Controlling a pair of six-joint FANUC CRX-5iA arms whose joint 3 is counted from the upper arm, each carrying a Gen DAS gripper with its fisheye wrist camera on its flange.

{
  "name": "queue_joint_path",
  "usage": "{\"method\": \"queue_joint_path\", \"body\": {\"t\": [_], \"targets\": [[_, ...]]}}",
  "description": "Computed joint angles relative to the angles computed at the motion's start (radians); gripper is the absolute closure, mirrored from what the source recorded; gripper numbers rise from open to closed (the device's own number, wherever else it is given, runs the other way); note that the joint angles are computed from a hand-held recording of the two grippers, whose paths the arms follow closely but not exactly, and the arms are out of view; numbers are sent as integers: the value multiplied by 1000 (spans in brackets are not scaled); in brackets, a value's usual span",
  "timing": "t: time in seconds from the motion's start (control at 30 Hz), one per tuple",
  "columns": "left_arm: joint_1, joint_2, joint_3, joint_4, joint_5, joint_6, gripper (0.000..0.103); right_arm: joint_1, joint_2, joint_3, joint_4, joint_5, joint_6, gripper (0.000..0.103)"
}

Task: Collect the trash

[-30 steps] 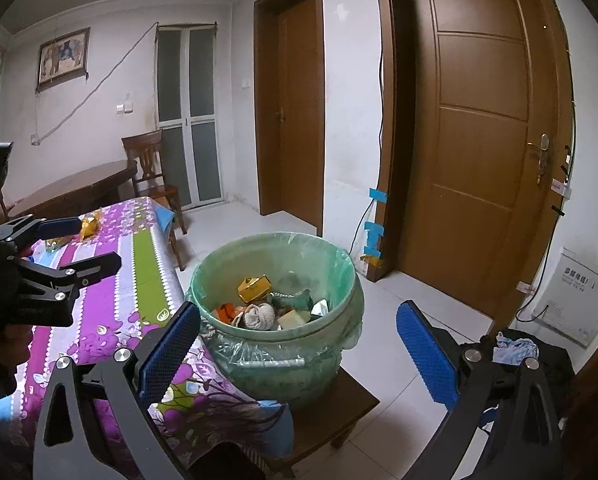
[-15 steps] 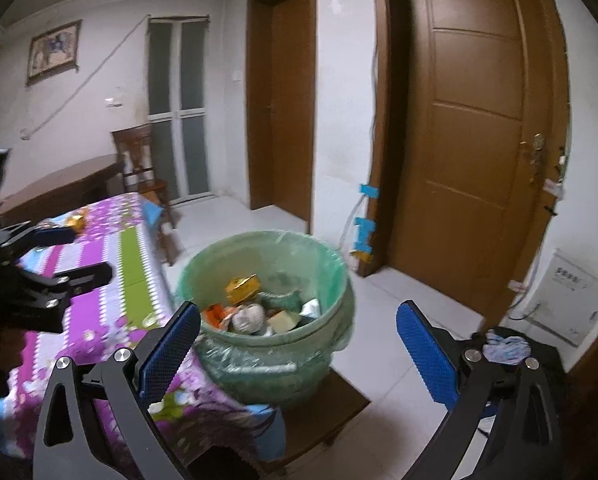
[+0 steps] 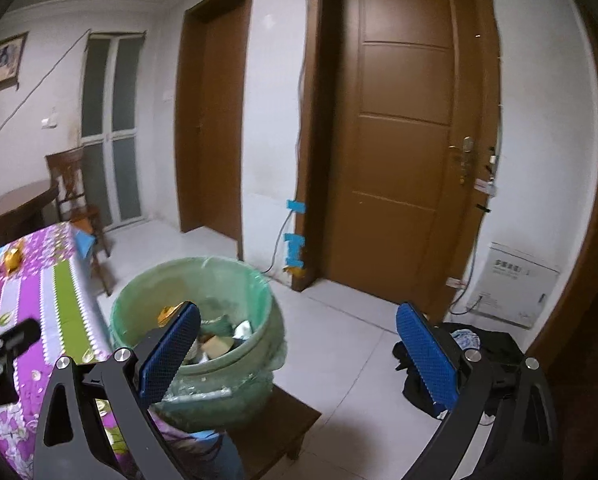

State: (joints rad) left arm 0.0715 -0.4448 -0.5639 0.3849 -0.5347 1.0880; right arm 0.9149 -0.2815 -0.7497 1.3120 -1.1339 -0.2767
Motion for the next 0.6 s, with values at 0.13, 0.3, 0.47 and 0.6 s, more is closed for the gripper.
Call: {"method": "queue_joint_path", "body": {"t": [0.13,0.3,0.47,0.6], "targets": [[-28,-30,17,-128,-4,176,6,4,-37,-43,23,6,1,5],[-94,-44,61,-338,-39,410,6,-3,-120,-103,27,104,17,5],[-160,-40,103,-506,-107,607,6,-51,-182,-128,23,253,47,5],[-162,-56,106,-558,-148,679,6,-56,-200,-137,28,295,49,5]]}}
